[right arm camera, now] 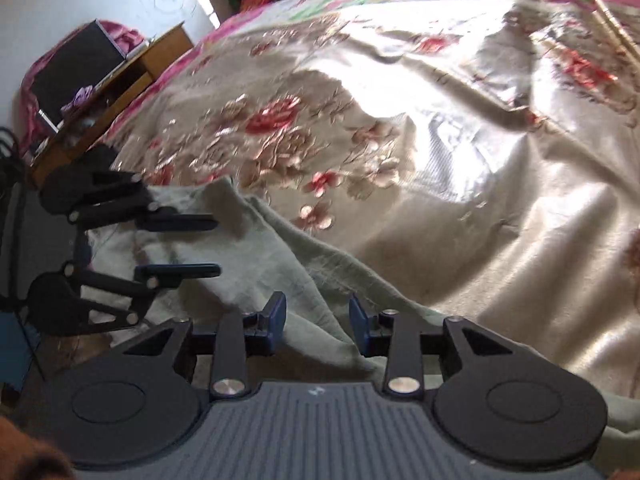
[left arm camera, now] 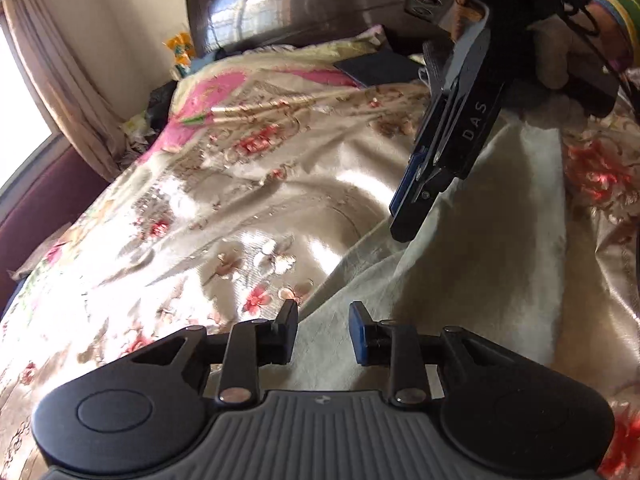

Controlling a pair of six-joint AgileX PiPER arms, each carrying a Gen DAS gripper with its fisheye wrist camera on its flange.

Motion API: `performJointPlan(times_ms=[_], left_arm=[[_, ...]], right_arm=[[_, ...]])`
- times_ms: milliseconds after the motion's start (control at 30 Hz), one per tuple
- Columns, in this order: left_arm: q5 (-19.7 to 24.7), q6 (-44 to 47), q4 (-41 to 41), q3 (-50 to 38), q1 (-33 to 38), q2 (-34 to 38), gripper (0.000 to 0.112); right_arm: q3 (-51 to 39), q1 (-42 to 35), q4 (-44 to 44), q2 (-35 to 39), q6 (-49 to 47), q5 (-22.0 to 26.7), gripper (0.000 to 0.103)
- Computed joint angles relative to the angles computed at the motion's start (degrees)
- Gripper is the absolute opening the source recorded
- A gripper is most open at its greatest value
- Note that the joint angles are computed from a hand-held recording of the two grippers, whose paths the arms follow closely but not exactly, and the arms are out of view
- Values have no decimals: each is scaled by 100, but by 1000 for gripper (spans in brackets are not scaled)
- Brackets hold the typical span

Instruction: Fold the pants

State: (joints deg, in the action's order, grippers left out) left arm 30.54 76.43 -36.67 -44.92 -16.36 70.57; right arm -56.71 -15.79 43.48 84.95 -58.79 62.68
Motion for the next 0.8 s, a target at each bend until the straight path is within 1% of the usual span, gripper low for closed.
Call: performJointPlan(times_ms=[67,133,200,233,300,333,400,433,500,567,600,633,667,700,733,800], left_arm=[[143,169,61,-233,-41,440,43],[276,193,232,-384,-144,690,43],[421,265,374,-464,-215,794,43],[526,328,445,-524,-221,855,43],[689,323,680,-644,-242,992,43],[773,337,753,-726,-233,1067,44],[865,361,815,-879,-189,1163,45],[846,415,761,-914,-159,1151,45],[640,674,463,-844,-69,1002,45],[338,888,-28,-723,52,839,45],[233,793,-105,-688,78,810,45],[246,604,-20,-683,89,825,45],[267,441,110,-659,85,854,45],[231,271,312,-599,55,864,45],[149,131,504,-500,-3,835,45],[18,30,668,-232,-56,646,45]], right_arm=[[-135,141,-251,228,70,208,37],[-287,364,-533,444,320,345,37],[-367,642,-819,596,475,238,37],[-417,725,-893,645,589,225,35],[-518,802,-929,685,786,333,19],[-568,827,-969,658,927,397,4],[-537,908,-1055,428,1023,355,3],[-476,980,-1118,208,998,210,3],[-453,1094,-1155,-200,1053,-94,3],[-186,1249,-1182,-734,912,-840,5],[24,1297,-1125,-978,716,-1224,12],[99,1354,-1216,-1049,750,-1379,21],[82,1391,-1463,-999,950,-1306,38],[132,1363,-1630,-983,1169,-1262,40],[318,1160,-1613,-1133,1277,-1279,37],[609,670,-1581,-1501,1385,-1219,37]])
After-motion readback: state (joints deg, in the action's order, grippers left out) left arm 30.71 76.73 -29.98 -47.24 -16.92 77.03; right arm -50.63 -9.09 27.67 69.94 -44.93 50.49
